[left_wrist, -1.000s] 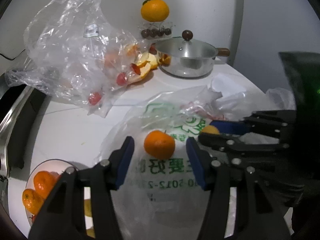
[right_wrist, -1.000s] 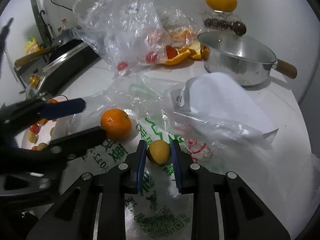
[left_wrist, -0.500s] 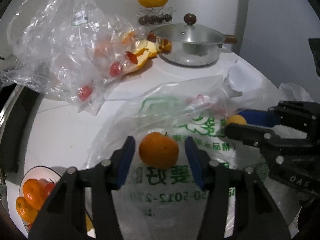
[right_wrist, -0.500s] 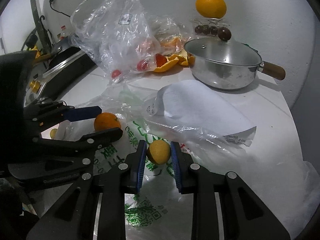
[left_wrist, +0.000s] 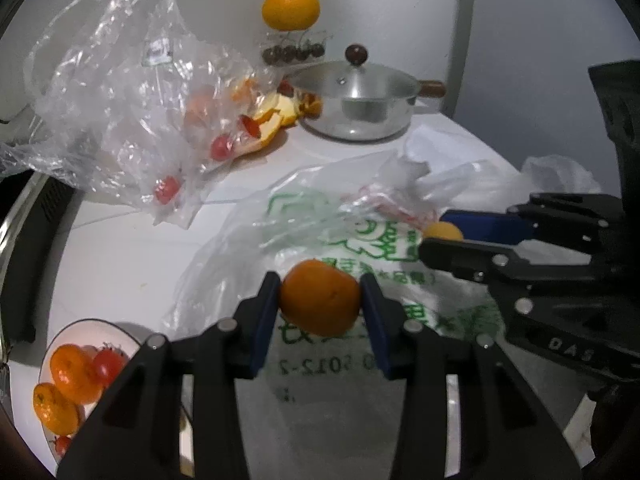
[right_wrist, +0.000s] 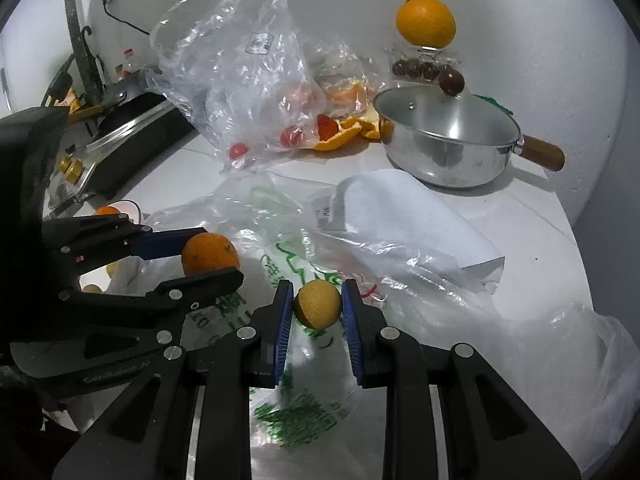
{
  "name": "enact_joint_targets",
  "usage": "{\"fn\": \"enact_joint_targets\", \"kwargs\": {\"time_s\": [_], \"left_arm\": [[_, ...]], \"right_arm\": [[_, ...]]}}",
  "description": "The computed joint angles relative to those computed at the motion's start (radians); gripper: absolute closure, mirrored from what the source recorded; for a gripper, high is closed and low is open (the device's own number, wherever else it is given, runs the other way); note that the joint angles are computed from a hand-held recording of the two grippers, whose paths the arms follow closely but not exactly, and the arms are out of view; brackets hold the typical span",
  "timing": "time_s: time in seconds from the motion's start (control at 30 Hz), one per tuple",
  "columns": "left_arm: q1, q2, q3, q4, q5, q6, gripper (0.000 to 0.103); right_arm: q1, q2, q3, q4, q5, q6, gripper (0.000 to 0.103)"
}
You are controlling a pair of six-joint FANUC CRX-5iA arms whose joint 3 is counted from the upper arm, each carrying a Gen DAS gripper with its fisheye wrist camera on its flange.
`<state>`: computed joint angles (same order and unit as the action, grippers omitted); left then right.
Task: Organize fruits
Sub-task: 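Carry the mandarin and the yellow fruit over the white plate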
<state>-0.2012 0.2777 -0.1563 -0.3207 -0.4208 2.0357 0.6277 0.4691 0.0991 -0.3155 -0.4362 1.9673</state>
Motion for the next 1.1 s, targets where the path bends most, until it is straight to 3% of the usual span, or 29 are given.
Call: {"fn": "enact_joint_targets", "kwargs": {"time_s": [0.37,0.7,0.97,1.1], "left_arm": [[-0.026,-0.131,-0.094,-0.046,0.031,0.049,0.061],[-0.053,-0.232,-0.162,-0.098,0.033,0.105,0.061],[-0.066,-0.299,-0.215,-0.12,0.038,0.132,0.061],[-0.07,-0.328,-0.239,-0.13,0.039,0.144,0.061]], "right_arm": [[0.057,-0.103,-0.141,0.119,0.094,-0.122,0.076],[0.112,-0.199,-0.297,0.313,0.191,-0.33,0.076],[0.146,-0.258,-0.432,0.571,0.279,-0.59,0.076],[0.146,-0.28,-0.511,0.78,0.336,-0.793,0.076]]}}
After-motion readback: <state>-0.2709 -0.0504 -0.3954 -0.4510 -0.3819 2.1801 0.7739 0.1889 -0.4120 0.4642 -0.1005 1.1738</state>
